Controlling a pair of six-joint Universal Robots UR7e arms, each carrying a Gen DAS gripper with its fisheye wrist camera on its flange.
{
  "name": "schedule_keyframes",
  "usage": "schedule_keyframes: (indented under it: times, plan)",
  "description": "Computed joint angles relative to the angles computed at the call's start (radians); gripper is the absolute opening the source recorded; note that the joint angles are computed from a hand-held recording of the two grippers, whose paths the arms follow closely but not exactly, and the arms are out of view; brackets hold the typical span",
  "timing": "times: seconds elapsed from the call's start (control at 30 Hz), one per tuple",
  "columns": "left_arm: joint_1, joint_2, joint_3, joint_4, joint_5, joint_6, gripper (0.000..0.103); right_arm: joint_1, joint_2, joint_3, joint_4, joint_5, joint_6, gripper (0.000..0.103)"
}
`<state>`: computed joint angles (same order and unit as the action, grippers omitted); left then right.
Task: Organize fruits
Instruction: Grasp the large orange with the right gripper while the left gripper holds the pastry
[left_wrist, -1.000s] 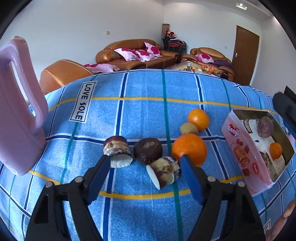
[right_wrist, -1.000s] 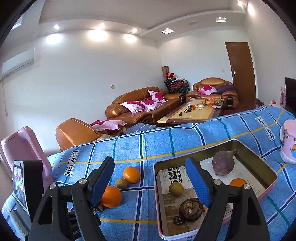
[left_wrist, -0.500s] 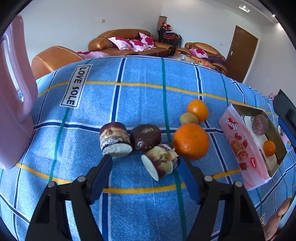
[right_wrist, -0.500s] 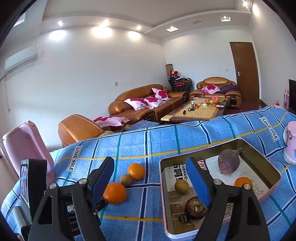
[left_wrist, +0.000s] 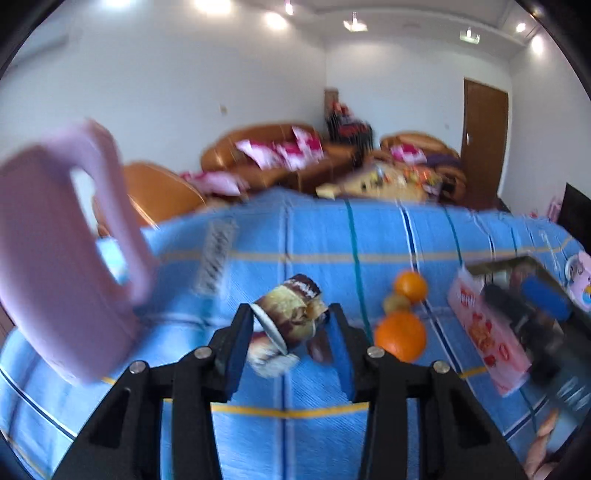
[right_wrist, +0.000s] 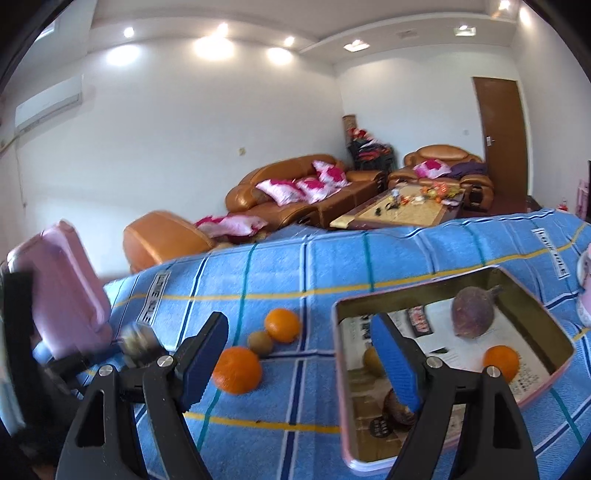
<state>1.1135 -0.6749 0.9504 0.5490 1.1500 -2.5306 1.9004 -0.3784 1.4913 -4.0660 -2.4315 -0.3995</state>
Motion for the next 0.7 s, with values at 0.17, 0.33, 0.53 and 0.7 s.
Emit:
schedule_keyframes:
  times: [0.17,0.33,0.53,0.7]
  plan:
    - [0.013,-0.035,0.026,-0.155,-0.080,0.014,0.043,-0.003,0.011,-0.021,0.163,0.012,0.019,0.081]
    - [0.052,0.085,-0.197,0.071,-0.084,-0.150,0.043,0.002,0.034,-0.090,0.358,-0.030,0.034,0.081]
    - [0.052,0.073,-0.162,0.029,-0.107,-0.158,0.043,-0.013,0.043,-0.163,0.611,-0.105,0.197,0.079]
    - [0.049,0.047,-0.101,-0.014,-0.119,-0.134,0.043,-0.028,0.043,-0.203,0.779,-0.137,0.323,0.069]
